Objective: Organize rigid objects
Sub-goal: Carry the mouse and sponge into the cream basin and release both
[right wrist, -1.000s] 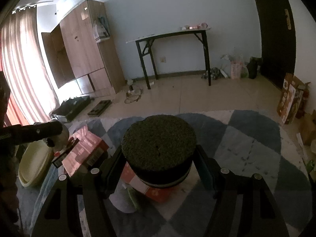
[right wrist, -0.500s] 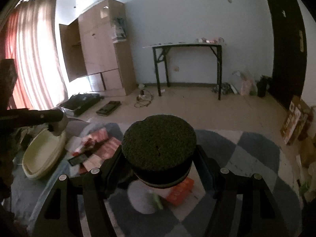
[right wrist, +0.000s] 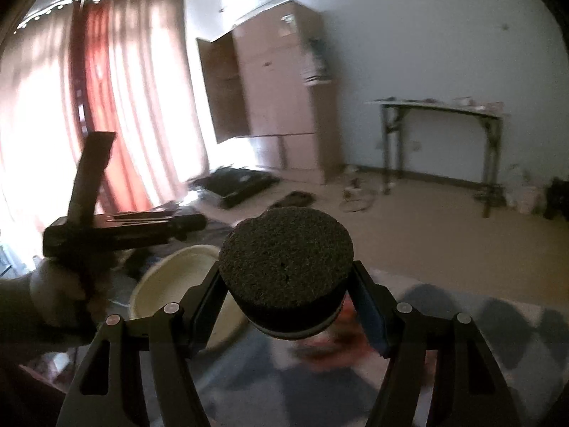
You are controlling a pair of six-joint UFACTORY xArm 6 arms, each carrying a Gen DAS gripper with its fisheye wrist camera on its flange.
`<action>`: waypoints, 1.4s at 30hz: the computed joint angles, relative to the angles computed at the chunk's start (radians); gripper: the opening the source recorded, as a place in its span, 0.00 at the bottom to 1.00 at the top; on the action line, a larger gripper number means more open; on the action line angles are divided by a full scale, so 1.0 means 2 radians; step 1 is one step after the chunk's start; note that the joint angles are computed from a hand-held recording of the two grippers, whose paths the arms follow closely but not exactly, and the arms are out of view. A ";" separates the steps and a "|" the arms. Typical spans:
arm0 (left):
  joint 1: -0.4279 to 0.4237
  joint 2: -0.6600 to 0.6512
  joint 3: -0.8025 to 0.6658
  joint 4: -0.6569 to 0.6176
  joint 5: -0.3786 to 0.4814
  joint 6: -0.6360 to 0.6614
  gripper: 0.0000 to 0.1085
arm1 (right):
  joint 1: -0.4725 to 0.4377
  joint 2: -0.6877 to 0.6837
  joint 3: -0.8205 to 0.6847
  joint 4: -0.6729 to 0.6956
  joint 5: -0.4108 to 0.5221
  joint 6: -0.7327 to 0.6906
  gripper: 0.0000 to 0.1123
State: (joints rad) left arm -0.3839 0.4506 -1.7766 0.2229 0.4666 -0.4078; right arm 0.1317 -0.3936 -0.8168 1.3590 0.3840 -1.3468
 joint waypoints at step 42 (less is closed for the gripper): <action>0.089 0.092 -0.016 -0.030 -0.018 0.021 0.93 | 0.163 0.451 -0.390 -0.279 0.014 0.270 0.91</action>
